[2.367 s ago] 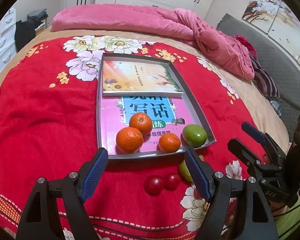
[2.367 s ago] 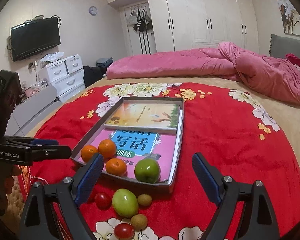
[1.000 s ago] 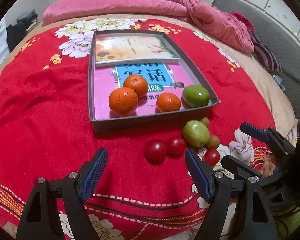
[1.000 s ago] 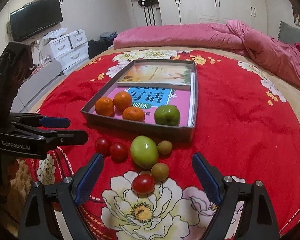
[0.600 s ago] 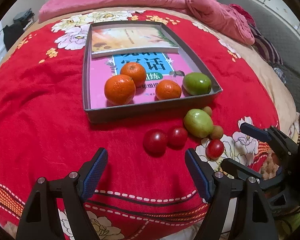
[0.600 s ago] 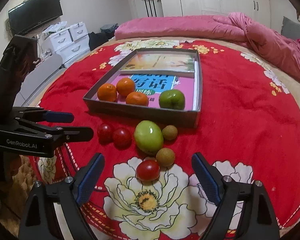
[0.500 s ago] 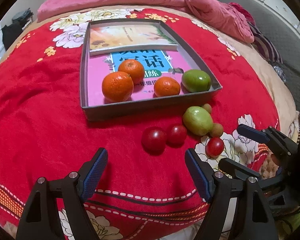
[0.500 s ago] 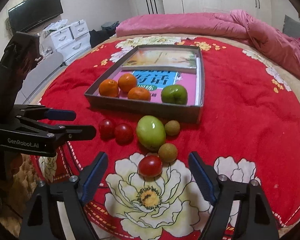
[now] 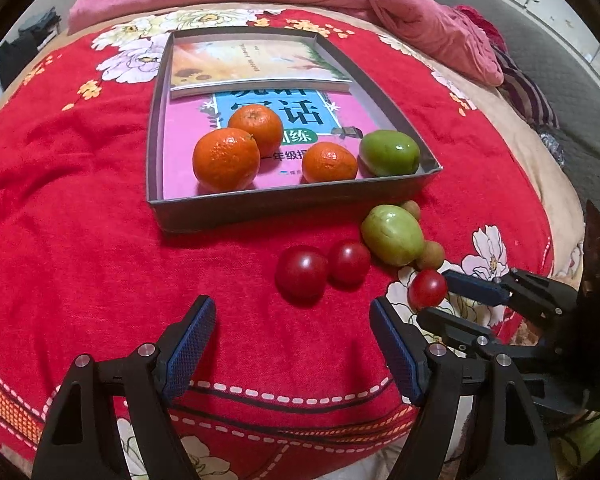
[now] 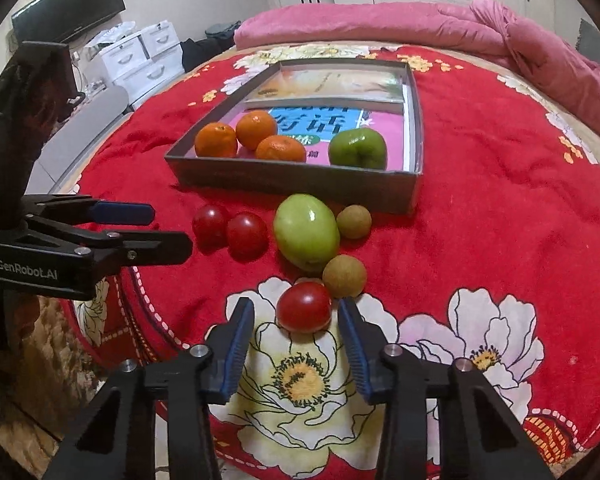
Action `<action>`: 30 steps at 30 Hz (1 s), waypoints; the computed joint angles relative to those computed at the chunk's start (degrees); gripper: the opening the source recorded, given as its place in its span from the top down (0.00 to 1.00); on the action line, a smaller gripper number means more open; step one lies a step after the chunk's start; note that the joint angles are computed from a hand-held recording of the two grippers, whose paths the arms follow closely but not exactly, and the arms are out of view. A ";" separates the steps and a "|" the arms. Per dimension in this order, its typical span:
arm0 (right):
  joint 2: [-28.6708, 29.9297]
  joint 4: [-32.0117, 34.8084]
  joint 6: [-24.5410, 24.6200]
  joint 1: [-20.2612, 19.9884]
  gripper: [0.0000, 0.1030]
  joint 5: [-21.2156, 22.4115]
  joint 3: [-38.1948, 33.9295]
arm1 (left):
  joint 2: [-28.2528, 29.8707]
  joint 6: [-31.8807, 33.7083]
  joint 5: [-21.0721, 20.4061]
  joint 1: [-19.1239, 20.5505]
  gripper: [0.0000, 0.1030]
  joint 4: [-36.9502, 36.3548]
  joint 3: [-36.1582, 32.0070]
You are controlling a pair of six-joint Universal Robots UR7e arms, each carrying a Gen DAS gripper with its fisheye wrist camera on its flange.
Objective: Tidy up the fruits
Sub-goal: 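Lower the right gripper toward a cherry tomato while the left approaches another cherry tomato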
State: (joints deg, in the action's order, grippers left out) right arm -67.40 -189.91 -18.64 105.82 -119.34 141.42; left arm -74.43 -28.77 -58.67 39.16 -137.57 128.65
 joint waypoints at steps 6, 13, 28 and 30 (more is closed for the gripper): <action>0.71 0.32 -0.82 -0.47 0.64 0.42 -0.24 | 0.50 0.76 -0.17 0.70 0.30 -1.80 0.32; 2.27 0.02 -2.64 -0.67 0.66 1.20 -1.00 | 1.44 1.87 -0.49 1.99 0.41 -3.55 -0.02; 5.31 -2.85 -5.98 0.15 0.69 1.23 -1.88 | 4.81 4.83 -0.54 3.01 0.51 -5.59 -1.47; 5.66 -3.29 -6.28 0.22 0.69 1.23 -2.01 | 5.36 5.29 -0.75 3.17 0.54 -5.80 -1.79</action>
State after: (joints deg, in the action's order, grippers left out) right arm -61.74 -193.20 -24.92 106.04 -118.10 139.41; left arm -69.07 -23.48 -59.43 42.33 -143.37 126.86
